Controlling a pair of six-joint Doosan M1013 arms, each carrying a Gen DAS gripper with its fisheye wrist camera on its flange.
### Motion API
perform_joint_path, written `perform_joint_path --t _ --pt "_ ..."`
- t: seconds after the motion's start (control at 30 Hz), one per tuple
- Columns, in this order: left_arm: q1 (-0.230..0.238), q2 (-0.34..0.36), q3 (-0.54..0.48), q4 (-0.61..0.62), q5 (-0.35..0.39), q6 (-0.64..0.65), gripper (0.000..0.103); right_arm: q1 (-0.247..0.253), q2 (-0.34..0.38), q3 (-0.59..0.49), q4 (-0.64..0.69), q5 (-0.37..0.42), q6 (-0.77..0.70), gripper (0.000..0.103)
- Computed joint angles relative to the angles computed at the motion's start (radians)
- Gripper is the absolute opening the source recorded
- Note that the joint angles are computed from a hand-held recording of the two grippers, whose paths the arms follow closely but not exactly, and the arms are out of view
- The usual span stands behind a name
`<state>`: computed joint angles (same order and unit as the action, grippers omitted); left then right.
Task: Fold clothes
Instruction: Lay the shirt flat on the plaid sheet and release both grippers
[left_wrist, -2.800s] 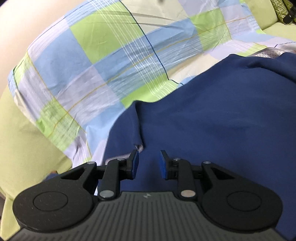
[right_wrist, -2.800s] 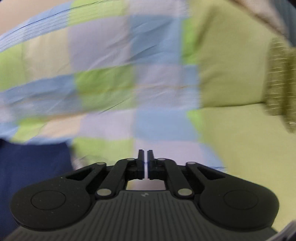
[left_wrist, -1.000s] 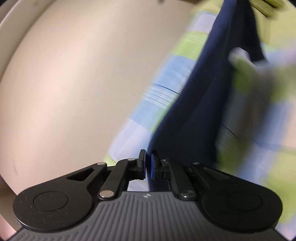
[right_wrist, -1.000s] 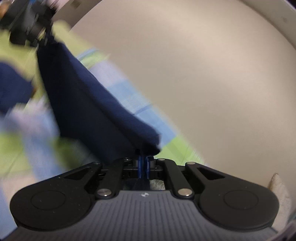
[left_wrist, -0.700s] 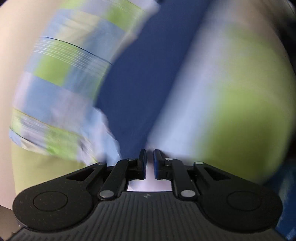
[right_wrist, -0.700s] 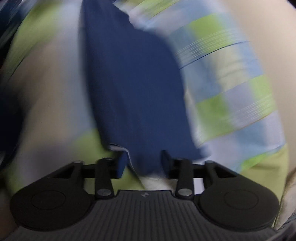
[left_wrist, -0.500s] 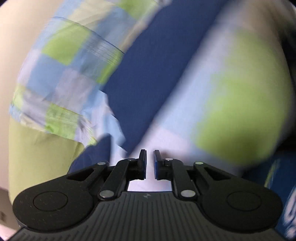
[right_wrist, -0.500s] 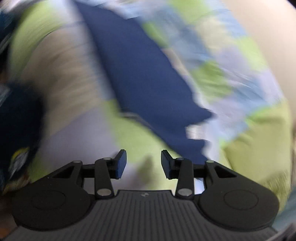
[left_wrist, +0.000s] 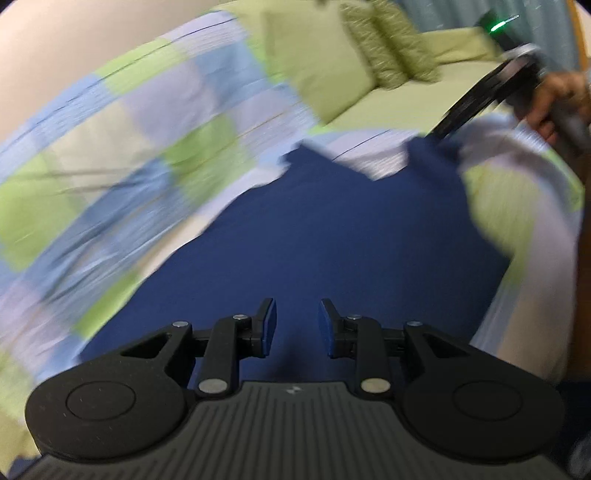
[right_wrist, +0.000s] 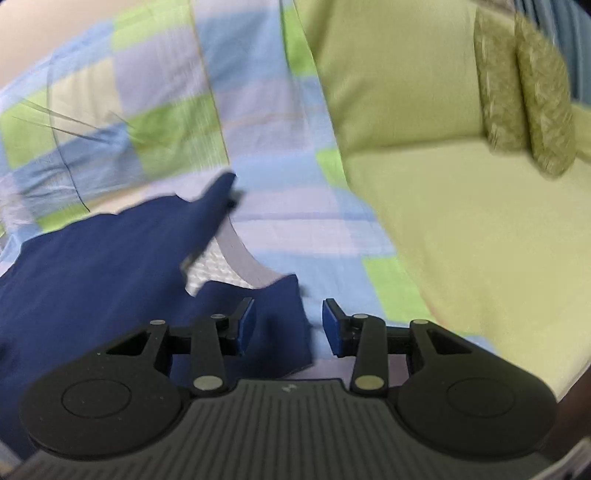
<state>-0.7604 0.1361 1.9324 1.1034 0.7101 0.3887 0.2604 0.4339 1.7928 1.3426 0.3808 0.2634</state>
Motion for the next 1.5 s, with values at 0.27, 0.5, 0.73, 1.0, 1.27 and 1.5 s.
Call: perform_joint_path --t 0.27,0.5,0.73,1.0,1.27,1.5 --pt "0.014 0.143 -0.176 -0.32 -0.091 0.298 0.036 -0.042 -0.039 0.03 0.121 0.149 0.003 0.003" --pt "-0.009 0.191 -0.243 -0.368 0.039 0.327 0.018 -0.062 -0.077 0.055 0.13 0.14 0.032 0.002" --pt "-0.019 0.208 -0.27 -0.367 0.089 0.347 0.035 -0.082 -0.072 0.128 -0.011 0.131 0.242 0.003" --pt "0.091 0.127 -0.177 -0.198 -0.083 0.41 0.041 -0.056 -0.155 0.181 0.584 0.054 -0.345 0.04" --pt "0.311 0.217 -0.286 -0.641 -0.179 0.87 0.022 0.059 0.012 -0.036 0.235 0.058 0.187 0.001" --pt "0.374 0.31 -0.539 -0.922 -0.035 1.27 0.029 0.077 0.046 -0.182 -0.229 0.055 0.726 0.011"
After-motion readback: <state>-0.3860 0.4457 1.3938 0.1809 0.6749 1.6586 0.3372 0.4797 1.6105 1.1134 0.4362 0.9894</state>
